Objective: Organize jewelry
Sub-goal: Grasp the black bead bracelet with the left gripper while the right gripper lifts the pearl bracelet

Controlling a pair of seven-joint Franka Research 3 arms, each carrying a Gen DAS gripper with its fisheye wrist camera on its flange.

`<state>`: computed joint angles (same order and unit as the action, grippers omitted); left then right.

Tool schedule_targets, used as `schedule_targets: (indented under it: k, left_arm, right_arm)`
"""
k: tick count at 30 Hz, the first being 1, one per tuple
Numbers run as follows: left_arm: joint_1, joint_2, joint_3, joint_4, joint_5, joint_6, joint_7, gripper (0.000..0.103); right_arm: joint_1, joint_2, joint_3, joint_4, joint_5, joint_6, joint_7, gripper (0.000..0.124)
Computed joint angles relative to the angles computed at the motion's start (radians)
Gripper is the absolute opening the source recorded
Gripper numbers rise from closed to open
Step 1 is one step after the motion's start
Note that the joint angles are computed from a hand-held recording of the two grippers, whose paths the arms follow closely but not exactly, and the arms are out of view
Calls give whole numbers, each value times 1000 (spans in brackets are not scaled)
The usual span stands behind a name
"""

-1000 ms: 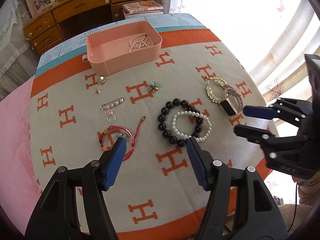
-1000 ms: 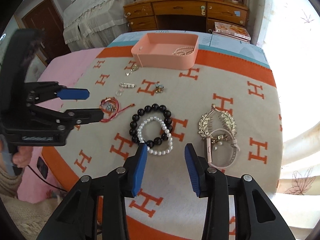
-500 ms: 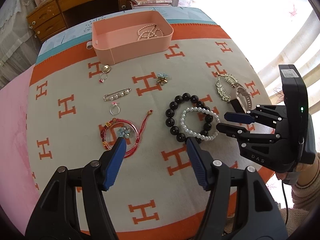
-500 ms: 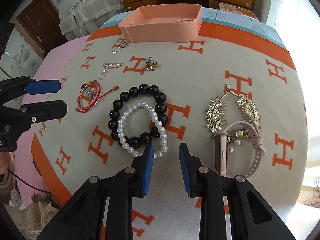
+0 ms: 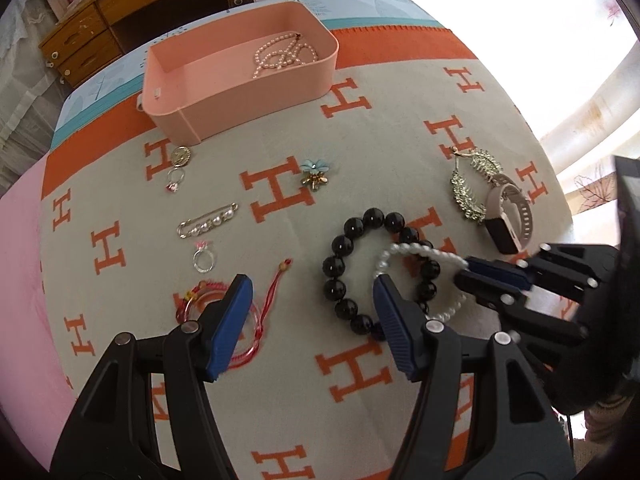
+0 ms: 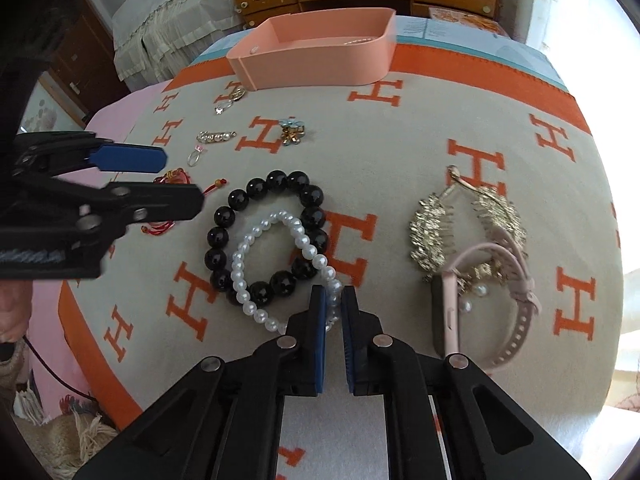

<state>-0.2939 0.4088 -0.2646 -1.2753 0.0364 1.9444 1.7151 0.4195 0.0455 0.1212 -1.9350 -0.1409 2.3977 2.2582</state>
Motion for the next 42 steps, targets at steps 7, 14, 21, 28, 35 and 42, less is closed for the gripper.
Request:
schedule_targets:
  k: [7, 14, 21, 28, 35, 42]
  left_arm:
    - [-51, 117, 11, 146, 61, -92, -21, 60]
    - [-73, 164, 21, 203, 89, -133, -31, 46]
    - [-88, 199, 25, 253, 100, -187, -31, 29]
    - [-111, 236, 30, 312, 111, -225, -25, 23]
    - [-101, 225, 17, 289, 68, -209, -29, 13]
    - [-53, 160, 0, 254, -16, -165, -85, 13]
  right_arm:
    - [-12, -127, 24, -117, -39, 41, 74, 8]
    - [-41, -204, 59, -183, -51, 58, 116, 8]
    - [-55, -220, 73, -196, -34, 64, 108, 8]
    - [-58, -218, 73, -196, -19, 66, 102, 8]
    - [-60, -225, 71, -210, 1, 75, 103, 8]
    - [-70, -230, 80, -160, -41, 46, 110, 8]
